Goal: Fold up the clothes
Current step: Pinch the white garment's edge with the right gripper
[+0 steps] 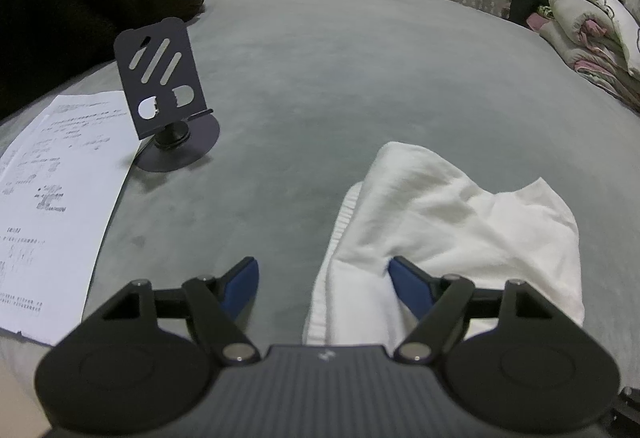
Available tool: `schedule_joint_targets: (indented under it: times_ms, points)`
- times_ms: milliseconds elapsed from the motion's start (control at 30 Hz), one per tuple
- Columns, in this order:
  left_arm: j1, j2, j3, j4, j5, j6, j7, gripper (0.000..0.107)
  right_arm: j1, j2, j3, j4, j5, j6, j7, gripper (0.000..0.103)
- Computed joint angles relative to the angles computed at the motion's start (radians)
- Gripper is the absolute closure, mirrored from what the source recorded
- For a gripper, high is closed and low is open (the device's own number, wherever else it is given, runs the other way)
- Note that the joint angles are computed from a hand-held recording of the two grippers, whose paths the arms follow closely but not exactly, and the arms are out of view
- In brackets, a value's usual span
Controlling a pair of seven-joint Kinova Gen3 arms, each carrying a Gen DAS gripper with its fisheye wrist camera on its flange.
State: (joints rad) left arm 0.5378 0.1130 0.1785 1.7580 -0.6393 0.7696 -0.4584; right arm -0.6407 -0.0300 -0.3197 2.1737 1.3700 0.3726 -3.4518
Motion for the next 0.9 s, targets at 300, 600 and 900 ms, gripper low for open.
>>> schedule_joint_targets:
  times_ms: [300, 600, 900]
  points:
    - [-0.004, -0.001, -0.002, 0.007, -0.009, -0.002, 0.017, 0.032, -0.008, 0.001, 0.002, 0.024, 0.111, 0.006, -0.117, 0.092]
    - [-0.009, 0.001, -0.005, 0.010, -0.010, -0.008, 0.014, 0.030, -0.036, -0.002, -0.019, -0.011, -0.061, 0.067, 0.067, 0.084]
    - [-0.017, -0.001, -0.007, 0.010, 0.011, -0.013, -0.003, 0.028, -0.042, -0.002, -0.037, -0.016, -0.088, 0.099, 0.082, 0.080]
